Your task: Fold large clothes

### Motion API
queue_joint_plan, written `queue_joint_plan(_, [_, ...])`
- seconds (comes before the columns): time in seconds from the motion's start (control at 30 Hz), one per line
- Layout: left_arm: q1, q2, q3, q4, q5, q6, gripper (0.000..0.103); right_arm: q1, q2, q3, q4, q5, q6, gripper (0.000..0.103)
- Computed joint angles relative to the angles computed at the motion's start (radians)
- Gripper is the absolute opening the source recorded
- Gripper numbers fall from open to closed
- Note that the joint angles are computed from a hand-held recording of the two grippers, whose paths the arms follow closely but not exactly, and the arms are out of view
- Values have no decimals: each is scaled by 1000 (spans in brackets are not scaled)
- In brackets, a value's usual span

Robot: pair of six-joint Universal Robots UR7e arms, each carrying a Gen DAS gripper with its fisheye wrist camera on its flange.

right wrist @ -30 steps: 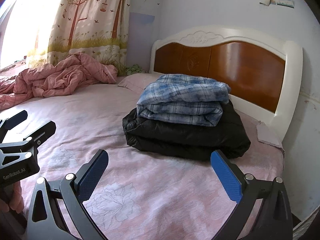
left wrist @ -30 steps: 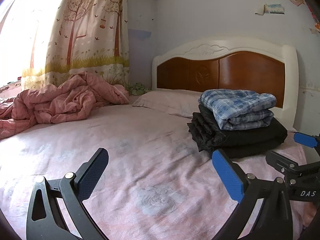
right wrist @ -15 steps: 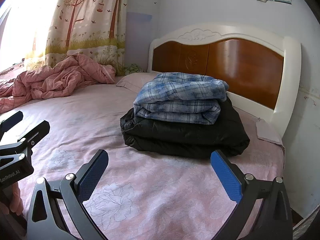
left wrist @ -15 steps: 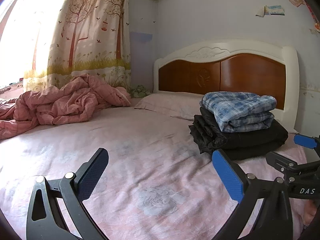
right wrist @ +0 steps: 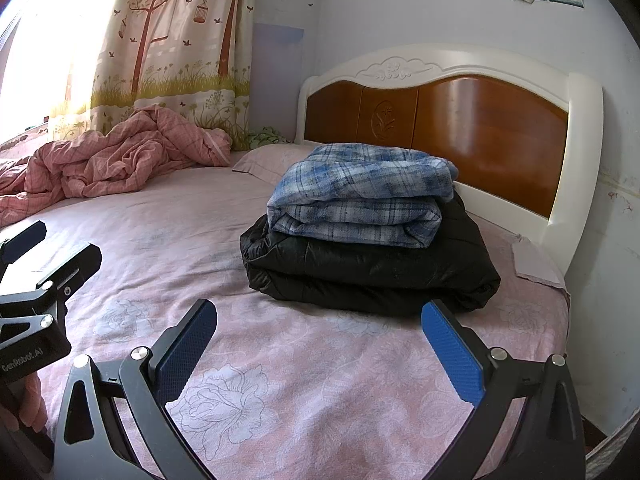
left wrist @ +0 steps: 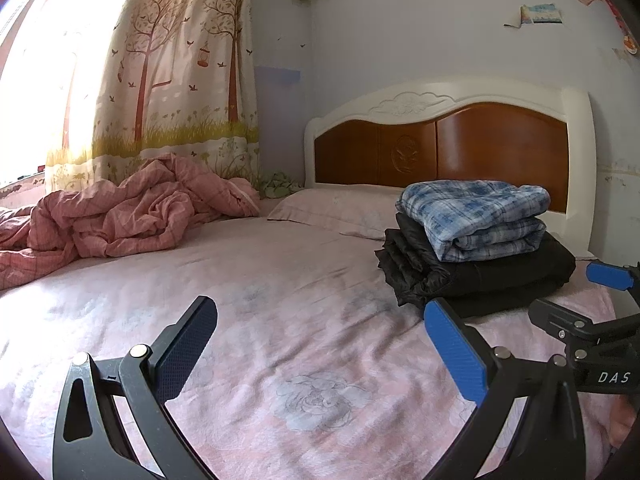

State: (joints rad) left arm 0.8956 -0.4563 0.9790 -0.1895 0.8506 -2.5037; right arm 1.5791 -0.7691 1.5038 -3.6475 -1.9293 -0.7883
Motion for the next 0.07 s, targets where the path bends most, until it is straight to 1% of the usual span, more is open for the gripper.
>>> queue_joint_plan(0.07, [0,2,-6,11,-1,-4,103,-1,1,-2,3,1,-1,103])
